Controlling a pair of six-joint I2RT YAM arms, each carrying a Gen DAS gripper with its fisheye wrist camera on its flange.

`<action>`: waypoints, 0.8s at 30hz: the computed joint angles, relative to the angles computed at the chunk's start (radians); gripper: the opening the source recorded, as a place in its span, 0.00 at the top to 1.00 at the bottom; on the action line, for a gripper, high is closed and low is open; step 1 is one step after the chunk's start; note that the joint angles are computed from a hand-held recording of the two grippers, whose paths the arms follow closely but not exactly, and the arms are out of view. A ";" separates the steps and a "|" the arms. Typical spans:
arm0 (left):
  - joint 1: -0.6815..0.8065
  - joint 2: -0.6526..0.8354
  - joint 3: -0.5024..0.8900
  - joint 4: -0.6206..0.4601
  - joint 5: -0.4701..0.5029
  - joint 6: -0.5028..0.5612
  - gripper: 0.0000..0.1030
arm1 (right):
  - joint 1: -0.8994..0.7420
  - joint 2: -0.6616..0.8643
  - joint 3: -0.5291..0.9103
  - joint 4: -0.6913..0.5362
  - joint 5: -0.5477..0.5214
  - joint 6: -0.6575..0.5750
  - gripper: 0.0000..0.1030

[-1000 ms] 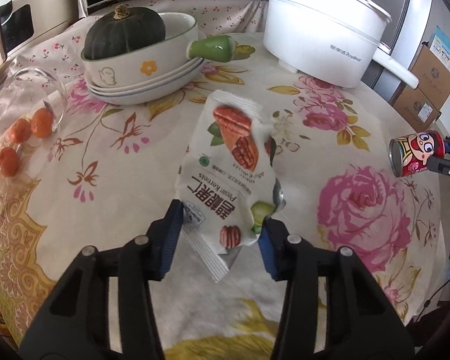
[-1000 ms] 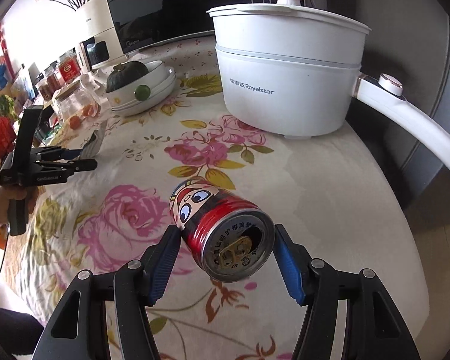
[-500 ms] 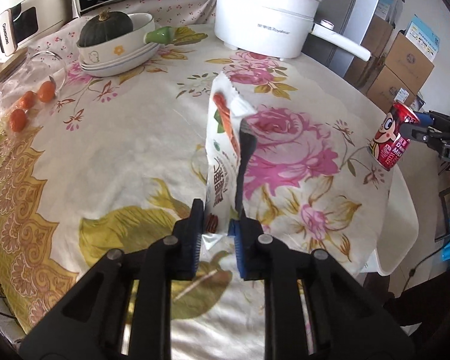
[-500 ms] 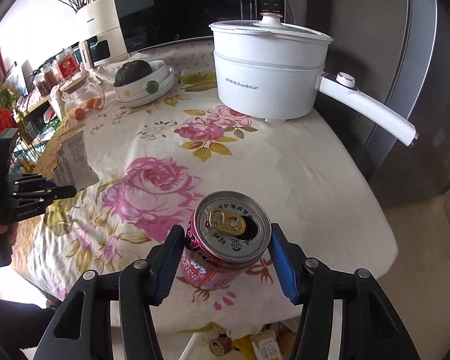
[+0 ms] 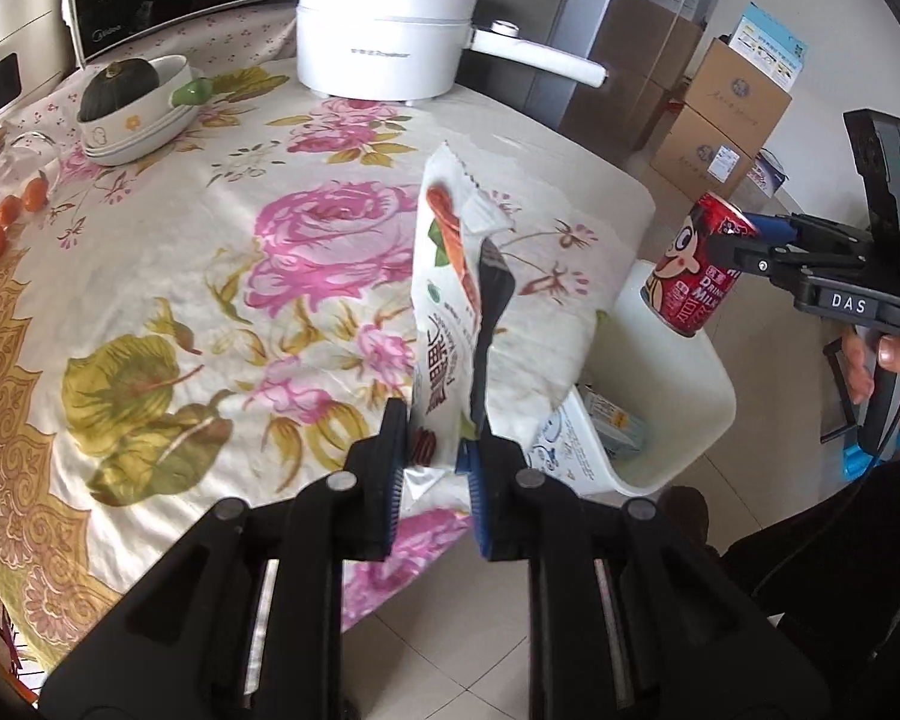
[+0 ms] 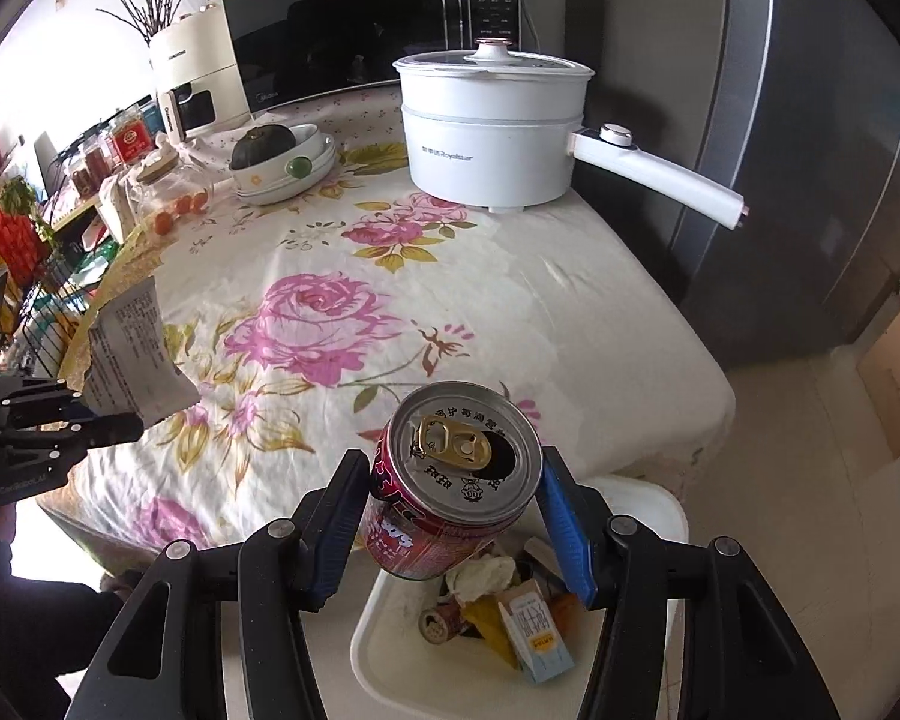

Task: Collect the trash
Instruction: 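Carry the snack packet and red can to the white bin and release both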

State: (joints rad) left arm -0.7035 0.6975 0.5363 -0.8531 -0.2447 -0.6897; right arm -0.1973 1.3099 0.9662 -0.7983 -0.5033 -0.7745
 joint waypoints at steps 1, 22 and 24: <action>-0.053 0.018 0.000 0.015 -0.021 -0.037 0.80 | -0.028 -0.006 -0.006 -0.012 -0.005 -0.020 0.44; -0.247 0.729 0.163 0.524 0.080 -0.018 0.80 | -0.447 0.192 0.068 -0.081 -0.032 -0.300 0.44; -0.242 0.765 0.174 0.554 0.086 -0.003 0.80 | -0.452 0.209 0.081 -0.080 -0.029 -0.298 0.44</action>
